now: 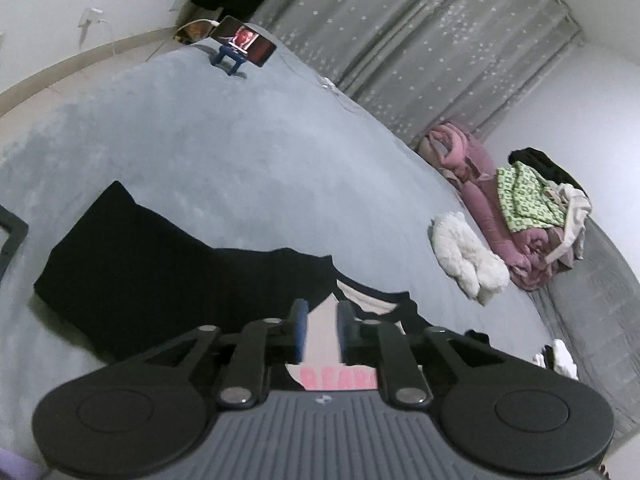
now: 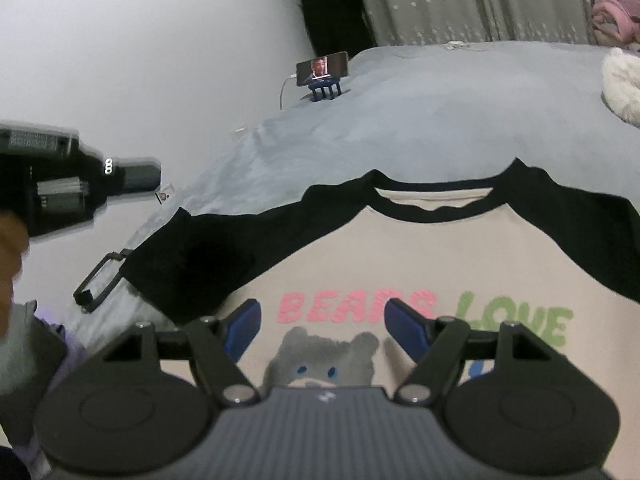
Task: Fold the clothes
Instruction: 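Lay the held black sleeve across the shirt front with the left gripper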
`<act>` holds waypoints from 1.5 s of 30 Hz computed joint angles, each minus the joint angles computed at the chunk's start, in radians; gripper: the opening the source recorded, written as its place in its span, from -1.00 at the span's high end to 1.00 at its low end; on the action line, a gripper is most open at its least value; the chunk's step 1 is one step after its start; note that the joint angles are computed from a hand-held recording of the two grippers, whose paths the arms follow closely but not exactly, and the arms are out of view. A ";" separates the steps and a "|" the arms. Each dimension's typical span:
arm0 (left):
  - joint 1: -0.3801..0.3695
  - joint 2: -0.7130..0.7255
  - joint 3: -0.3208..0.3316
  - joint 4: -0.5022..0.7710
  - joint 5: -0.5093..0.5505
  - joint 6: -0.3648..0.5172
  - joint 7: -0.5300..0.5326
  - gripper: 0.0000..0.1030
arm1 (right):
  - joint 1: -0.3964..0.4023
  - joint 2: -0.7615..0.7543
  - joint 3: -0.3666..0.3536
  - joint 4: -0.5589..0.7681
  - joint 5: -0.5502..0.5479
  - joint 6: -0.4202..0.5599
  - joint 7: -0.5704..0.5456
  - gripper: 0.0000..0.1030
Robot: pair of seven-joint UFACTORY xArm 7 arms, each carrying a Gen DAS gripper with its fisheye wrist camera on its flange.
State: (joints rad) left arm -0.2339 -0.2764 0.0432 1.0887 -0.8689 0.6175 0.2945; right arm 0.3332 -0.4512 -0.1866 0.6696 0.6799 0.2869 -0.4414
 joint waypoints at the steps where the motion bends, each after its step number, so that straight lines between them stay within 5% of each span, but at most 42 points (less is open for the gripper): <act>1: 0.001 -0.014 0.003 -0.011 -0.004 -0.001 0.008 0.61 | 0.007 0.003 -0.009 0.002 0.012 0.002 -0.005 -0.39; 14: 0.024 0.001 0.009 -0.065 0.012 -0.108 -0.090 0.55 | 0.109 0.051 -0.066 0.058 0.383 0.039 -0.256 -0.35; 22: 0.022 0.015 -0.005 -0.080 0.077 -0.151 -0.144 0.54 | 0.035 0.129 0.068 0.079 0.390 0.040 -0.270 0.59; 27: 0.012 0.010 -0.009 -0.091 0.113 -0.162 -0.140 0.54 | 0.016 0.084 0.077 0.071 0.399 0.066 -0.295 0.58; 31: -0.006 0.002 -0.005 -0.095 0.116 -0.162 -0.106 0.54 | -0.081 0.025 0.104 0.046 0.247 0.073 -0.169 0.21; 36: -0.020 0.000 -0.008 -0.099 0.124 -0.158 -0.089 0.53 | -0.229 -0.039 0.090 0.006 0.021 0.019 0.004 0.01; 40: -0.028 0.002 -0.018 -0.103 0.138 -0.162 -0.082 0.52 | -0.421 -0.028 0.123 -0.019 -0.204 -0.020 0.158 -0.07; 45: -0.033 0.018 -0.026 -0.099 0.149 -0.167 -0.095 0.48 | -0.413 0.017 0.011 0.004 -0.278 -0.076 0.156 -0.07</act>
State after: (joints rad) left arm -0.2668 -0.2581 0.0170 0.9902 -0.7201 0.4507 0.1991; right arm -0.0801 -0.4337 -0.1754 0.6732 0.4022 0.2113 -0.2852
